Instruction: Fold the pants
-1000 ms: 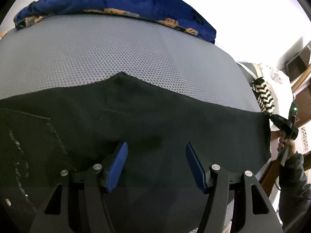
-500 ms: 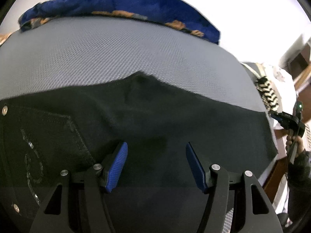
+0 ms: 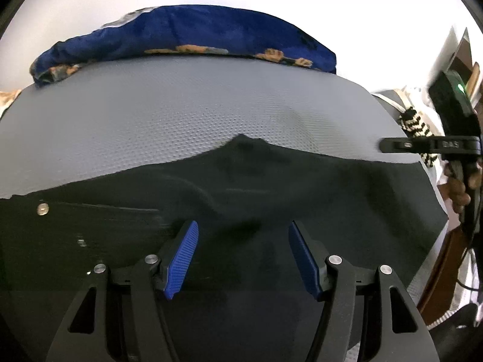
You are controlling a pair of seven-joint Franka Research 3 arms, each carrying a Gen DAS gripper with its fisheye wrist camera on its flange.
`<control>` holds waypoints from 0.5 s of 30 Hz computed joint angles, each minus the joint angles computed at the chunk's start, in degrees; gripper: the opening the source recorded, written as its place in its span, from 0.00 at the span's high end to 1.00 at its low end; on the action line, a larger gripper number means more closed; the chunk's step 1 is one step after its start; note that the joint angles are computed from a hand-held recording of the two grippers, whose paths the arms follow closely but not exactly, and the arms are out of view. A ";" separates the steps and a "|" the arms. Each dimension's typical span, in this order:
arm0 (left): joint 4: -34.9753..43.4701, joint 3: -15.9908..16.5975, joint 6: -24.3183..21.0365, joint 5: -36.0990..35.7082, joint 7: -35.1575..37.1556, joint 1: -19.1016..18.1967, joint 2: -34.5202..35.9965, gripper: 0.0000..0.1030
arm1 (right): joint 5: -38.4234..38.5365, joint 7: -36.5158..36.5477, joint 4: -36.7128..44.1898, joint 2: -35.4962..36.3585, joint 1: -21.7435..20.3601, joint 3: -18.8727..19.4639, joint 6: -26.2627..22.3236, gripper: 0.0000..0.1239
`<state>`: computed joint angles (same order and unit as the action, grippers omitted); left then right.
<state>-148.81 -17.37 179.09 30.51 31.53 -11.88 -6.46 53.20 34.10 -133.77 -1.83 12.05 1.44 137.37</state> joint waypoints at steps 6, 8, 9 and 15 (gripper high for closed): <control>-3.39 6.82 4.05 -7.18 9.06 -5.73 -0.87 0.39 | -2.54 1.00 10.05 8.92 3.54 3.95 -4.98 0.75; -4.32 8.20 4.61 -9.92 11.71 -7.25 -1.72 0.39 | -3.91 2.14 13.07 11.81 4.26 4.90 -6.01 0.74; -5.05 9.81 5.23 -11.45 13.18 -8.81 -2.30 0.39 | -5.08 2.81 14.42 13.14 4.47 5.16 -6.63 0.73; -8.09 15.76 5.90 -17.84 18.20 -14.04 -5.09 0.39 | -5.41 0.50 17.51 15.95 4.27 7.06 -8.02 0.94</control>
<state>-156.90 -1.61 185.00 12.67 49.73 -25.92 -11.55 47.79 34.61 -116.26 14.11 16.32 8.51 129.35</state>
